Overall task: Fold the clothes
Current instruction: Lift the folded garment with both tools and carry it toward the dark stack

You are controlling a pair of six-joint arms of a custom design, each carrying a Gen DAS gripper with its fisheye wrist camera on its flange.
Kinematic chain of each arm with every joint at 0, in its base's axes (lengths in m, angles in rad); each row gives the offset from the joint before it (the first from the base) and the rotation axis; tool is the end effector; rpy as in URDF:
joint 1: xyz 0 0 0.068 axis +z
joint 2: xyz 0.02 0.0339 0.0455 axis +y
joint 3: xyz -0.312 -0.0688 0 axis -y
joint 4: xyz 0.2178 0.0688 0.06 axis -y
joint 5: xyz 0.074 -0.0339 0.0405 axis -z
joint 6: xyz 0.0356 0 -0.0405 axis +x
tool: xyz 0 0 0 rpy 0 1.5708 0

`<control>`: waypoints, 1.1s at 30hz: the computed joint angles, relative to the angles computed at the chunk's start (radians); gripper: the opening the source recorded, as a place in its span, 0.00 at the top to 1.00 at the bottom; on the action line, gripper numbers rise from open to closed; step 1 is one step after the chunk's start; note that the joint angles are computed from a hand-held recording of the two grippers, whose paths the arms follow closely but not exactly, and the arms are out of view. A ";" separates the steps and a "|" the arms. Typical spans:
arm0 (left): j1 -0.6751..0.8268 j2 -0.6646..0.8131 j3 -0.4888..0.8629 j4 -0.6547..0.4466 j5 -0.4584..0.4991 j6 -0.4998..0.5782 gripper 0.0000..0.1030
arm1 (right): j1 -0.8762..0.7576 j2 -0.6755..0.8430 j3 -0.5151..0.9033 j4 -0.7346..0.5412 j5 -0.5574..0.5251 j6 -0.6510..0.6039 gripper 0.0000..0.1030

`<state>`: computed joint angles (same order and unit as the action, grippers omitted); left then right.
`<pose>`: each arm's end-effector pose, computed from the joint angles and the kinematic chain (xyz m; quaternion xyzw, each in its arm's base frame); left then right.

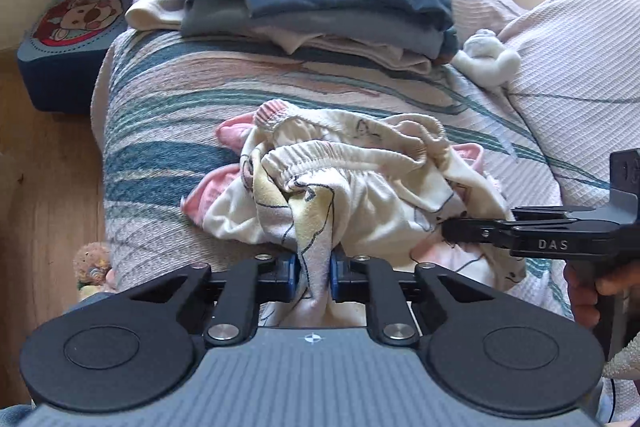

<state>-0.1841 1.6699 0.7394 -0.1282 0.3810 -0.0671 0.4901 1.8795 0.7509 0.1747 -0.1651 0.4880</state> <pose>0.2744 -0.0646 0.1918 0.1034 0.9455 -0.2129 0.2238 0.2843 0.1583 0.1506 -0.0260 0.9495 0.2115 0.2302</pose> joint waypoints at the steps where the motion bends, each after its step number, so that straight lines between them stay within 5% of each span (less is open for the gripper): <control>1: 0.006 -0.009 -0.002 -0.001 0.013 0.001 0.89 | 0.001 -0.008 0.000 -0.003 0.001 -0.008 0.83; 16: 0.104 -0.192 0.188 -0.153 0.069 0.080 0.89 | 0.058 -0.200 0.035 0.070 0.138 -0.085 0.87; 26: 0.126 -0.016 0.415 -0.085 0.090 0.063 0.89 | 0.004 -0.087 0.209 0.184 0.184 -0.117 0.87; 33: 0.122 0.198 0.680 -0.105 0.118 0.084 0.89 | -0.028 0.009 0.383 0.146 0.232 -0.157 0.87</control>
